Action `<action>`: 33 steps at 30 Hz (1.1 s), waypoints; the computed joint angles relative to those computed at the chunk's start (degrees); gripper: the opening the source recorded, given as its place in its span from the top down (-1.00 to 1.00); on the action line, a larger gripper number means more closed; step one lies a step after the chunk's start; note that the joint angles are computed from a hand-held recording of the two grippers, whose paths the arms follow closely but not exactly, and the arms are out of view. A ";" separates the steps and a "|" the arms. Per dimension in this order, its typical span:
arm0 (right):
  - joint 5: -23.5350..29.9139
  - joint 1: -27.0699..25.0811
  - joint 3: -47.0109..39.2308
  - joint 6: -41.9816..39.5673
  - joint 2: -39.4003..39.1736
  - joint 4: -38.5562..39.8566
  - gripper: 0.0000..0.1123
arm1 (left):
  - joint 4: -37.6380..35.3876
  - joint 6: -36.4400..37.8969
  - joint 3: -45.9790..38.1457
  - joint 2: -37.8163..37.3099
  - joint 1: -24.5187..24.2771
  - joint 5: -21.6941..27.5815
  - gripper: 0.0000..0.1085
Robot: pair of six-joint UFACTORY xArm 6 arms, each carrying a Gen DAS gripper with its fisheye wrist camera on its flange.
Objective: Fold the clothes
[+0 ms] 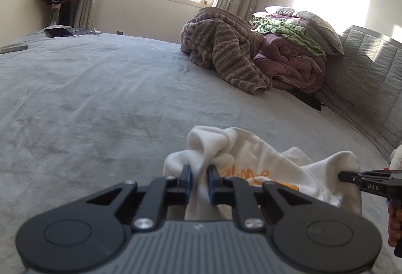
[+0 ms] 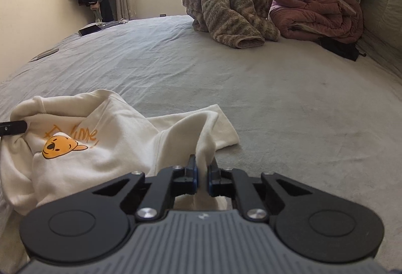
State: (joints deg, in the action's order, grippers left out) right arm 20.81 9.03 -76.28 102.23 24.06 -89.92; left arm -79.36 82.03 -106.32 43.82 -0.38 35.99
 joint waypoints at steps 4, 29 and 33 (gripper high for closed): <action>14.25 4.07 3.04 5.63 -4.25 -13.17 0.90 | -10.03 10.21 5.58 -5.56 1.11 2.84 0.76; 34.19 3.37 14.17 19.46 -14.53 -15.70 0.90 | 6.61 -0.86 5.07 -3.79 1.71 14.29 0.02; 33.42 3.39 14.04 19.24 -14.58 -15.12 0.90 | 7.78 2.45 7.48 -4.47 0.67 13.85 -0.05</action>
